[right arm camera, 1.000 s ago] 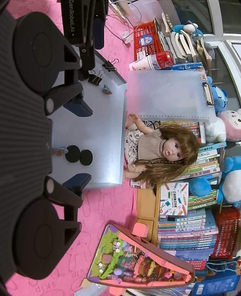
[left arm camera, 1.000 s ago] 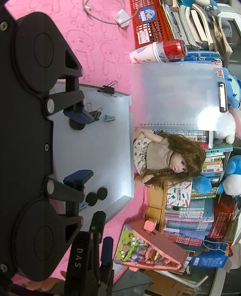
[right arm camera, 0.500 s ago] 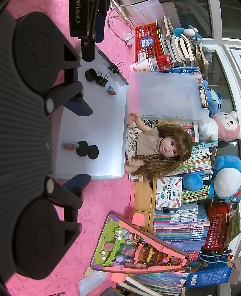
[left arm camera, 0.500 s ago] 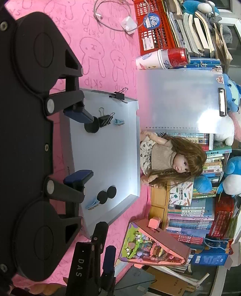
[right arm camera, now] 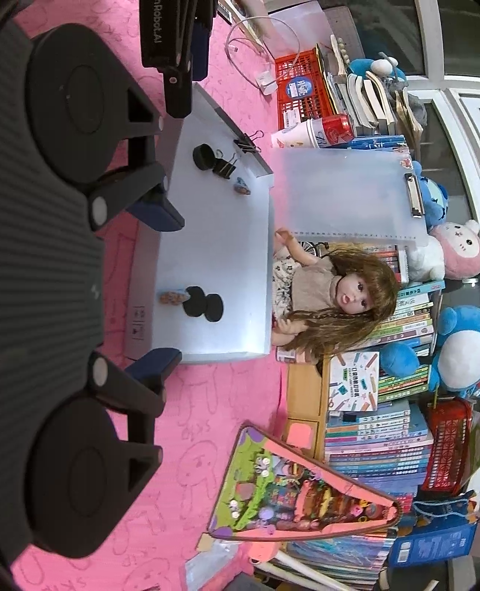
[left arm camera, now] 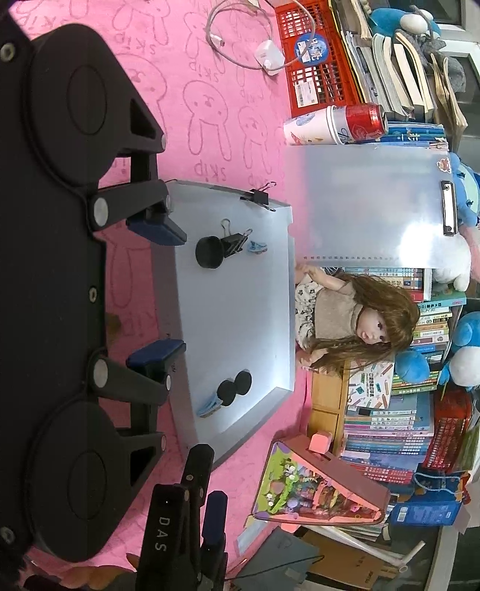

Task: Organize rigid objects
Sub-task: 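Withdraw both tools from the tray toward the items on the cloth, then grasp a black disc with the left gripper while the right gripper grasps the red crayon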

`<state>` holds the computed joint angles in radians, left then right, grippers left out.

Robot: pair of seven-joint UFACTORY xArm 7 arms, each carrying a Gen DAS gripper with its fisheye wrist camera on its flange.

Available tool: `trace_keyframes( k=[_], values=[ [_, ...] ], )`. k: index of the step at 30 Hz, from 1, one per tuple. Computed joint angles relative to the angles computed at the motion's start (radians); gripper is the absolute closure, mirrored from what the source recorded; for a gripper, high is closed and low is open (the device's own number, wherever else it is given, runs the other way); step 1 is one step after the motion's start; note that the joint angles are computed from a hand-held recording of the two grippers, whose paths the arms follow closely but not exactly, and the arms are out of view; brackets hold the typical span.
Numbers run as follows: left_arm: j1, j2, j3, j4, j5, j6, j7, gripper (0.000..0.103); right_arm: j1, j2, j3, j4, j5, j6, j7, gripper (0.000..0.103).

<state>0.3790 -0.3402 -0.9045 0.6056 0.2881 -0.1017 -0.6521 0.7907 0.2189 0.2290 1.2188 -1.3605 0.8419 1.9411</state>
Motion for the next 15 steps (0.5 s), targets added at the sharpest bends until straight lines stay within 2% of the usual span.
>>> trace_keyframes(
  k=[5,9,15],
  values=[
    [-0.033,-0.017,0.025,-0.042,-0.021,-0.04,0.006,0.049,0.008,-0.007,0.005,-0.017,0.006,0.027,0.017,0.023],
    [-0.103,-0.015,0.082,-0.087,-0.073,-0.072,0.038,0.049,0.018,-0.015,0.016,-0.032,0.011,0.062,0.031,0.023],
    [-0.12,-0.043,0.069,-0.148,-0.147,-0.105,0.091,0.049,0.034,-0.022,0.033,-0.053,0.028,0.104,0.016,0.023]
  ],
)
